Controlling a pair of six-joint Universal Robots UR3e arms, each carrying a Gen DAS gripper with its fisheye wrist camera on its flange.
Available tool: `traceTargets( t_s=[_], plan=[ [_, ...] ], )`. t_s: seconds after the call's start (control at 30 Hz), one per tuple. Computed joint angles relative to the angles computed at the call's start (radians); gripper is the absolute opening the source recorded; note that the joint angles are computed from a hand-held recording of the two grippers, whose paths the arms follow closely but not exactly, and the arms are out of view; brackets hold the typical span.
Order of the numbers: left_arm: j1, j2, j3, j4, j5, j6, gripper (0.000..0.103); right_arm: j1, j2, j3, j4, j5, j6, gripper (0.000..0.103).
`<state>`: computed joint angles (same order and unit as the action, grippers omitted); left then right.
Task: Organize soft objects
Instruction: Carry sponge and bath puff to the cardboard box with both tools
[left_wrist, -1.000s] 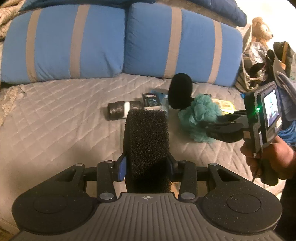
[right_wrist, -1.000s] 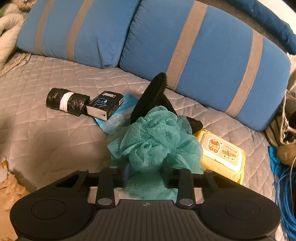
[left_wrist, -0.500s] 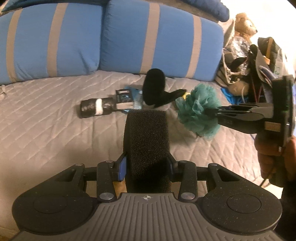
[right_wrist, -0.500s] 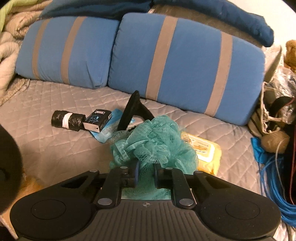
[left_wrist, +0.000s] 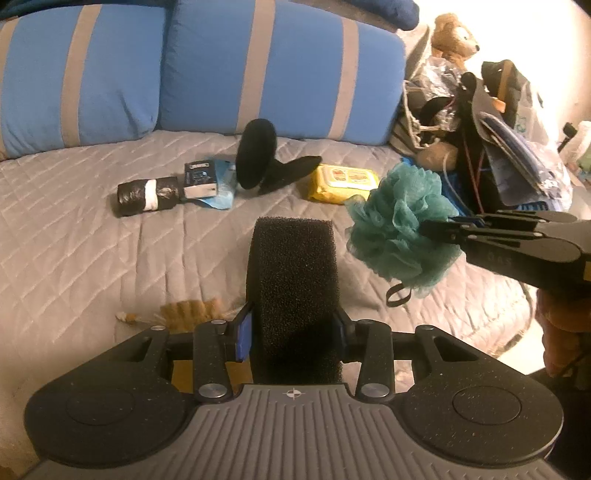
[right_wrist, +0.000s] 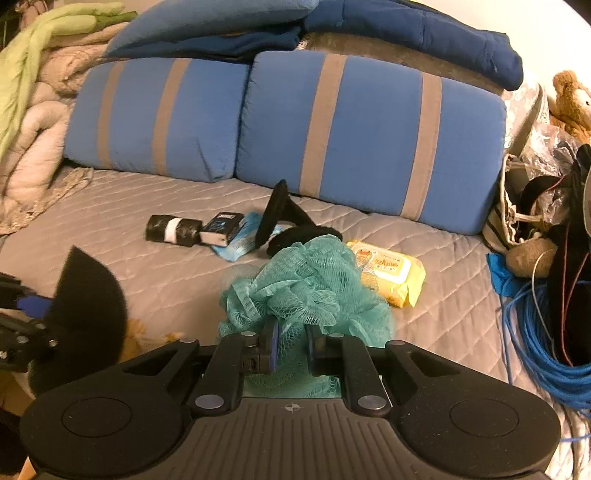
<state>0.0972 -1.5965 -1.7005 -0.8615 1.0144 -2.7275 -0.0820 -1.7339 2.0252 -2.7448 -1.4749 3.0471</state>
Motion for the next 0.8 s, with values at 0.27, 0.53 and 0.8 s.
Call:
traceTargets(
  t_s=[0.27, 0.53, 0.8],
  plan=[
    [0.031, 0.093, -0.086, -0.007, -0.014, -0.013, 0.04, -0.12, -0.228, 0.125, 0.049, 0.124, -0.009, 0.016],
    [0.07, 0.177, -0.144, -0.051, -0.047, 0.006, 0.04, -0.331, -0.429, 0.2, 0.145, 0.347, -0.027, 0.016],
    [0.102, 0.275, -0.205, -0.137, -0.065, 0.054, 0.04, -0.391, -0.621, 0.212, 0.441, 0.527, -0.203, 0.016]
  ],
)
